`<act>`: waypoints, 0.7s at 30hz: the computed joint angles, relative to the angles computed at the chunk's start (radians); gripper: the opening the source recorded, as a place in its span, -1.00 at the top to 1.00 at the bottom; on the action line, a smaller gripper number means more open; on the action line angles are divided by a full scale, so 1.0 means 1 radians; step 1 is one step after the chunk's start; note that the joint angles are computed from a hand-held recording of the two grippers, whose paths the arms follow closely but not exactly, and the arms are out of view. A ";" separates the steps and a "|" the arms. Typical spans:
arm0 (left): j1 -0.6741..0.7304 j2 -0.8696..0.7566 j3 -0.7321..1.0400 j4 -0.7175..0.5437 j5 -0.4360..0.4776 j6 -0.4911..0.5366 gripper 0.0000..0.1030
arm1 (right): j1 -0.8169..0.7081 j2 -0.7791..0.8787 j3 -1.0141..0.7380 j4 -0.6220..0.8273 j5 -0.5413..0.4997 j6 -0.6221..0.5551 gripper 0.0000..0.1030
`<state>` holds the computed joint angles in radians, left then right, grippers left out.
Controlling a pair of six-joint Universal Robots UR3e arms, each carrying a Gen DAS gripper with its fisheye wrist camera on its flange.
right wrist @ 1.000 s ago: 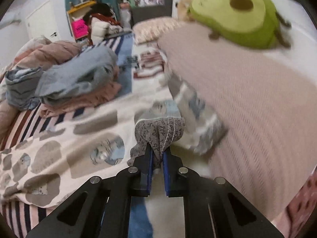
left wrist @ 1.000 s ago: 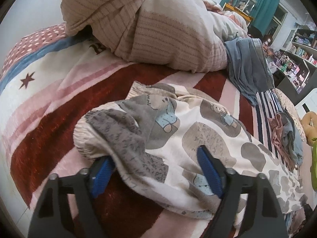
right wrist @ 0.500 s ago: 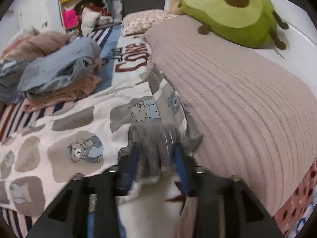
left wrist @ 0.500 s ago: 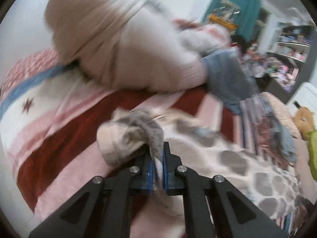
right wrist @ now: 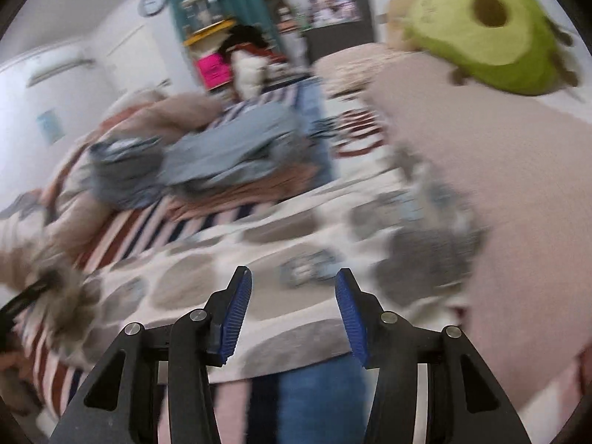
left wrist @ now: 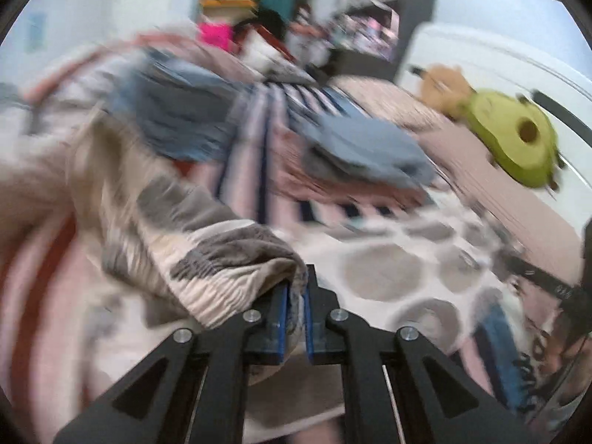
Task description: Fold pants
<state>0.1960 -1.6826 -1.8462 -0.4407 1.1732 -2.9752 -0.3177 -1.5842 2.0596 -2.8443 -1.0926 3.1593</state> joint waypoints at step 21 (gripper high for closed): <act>0.368 0.324 -0.149 -0.338 -0.234 0.212 -0.42 | 0.285 0.174 -0.175 0.050 0.036 0.044 -0.20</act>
